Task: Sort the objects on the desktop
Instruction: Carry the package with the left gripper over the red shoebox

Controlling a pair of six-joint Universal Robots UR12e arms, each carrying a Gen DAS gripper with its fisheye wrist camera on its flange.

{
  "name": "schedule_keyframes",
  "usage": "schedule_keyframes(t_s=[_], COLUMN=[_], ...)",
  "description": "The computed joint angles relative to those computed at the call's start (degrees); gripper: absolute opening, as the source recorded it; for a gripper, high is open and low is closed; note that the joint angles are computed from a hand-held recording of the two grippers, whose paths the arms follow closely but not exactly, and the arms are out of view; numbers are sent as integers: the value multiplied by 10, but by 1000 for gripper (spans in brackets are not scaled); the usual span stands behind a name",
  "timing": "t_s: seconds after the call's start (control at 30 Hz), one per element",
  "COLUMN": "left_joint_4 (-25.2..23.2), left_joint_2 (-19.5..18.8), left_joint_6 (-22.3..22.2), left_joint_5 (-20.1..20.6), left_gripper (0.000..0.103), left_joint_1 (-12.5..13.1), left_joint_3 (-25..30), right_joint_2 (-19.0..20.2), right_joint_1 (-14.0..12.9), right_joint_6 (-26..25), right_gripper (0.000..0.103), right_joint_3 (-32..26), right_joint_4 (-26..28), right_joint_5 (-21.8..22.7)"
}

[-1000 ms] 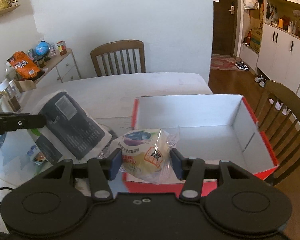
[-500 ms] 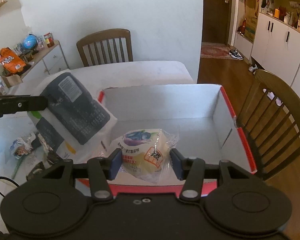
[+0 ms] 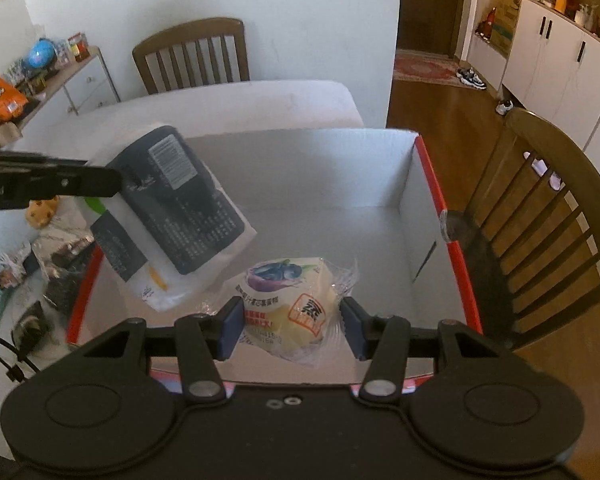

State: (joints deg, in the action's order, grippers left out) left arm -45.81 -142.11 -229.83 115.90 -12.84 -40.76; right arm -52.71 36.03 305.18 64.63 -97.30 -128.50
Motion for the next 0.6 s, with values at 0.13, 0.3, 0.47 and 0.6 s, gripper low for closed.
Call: schedule_keyframes(t_s=[0.13, 0.3, 0.47, 0.6], left_joint_4=[-30, -85, -112, -164], left_joint_2=[-17, -46, -60, -81], left_joint_6=[7, 28, 35, 44], left_joint_5=[-31, -52, -70, -69], left_gripper=[16, 16, 16, 16], left_joint_1=[10, 17, 21, 23], left_joint_3=[30, 83, 108, 151], right_joint_2=[-13, -21, -27, -30], right_joint_1=[-7, -13, -13, -18], right_joint_6=[-29, -51, -65, -88], right_gripper=[51, 52, 52, 52], right_joint_3=[32, 68, 101, 114], right_joint_4=[-42, -109, -176, -200], right_joint_5=[32, 62, 53, 65])
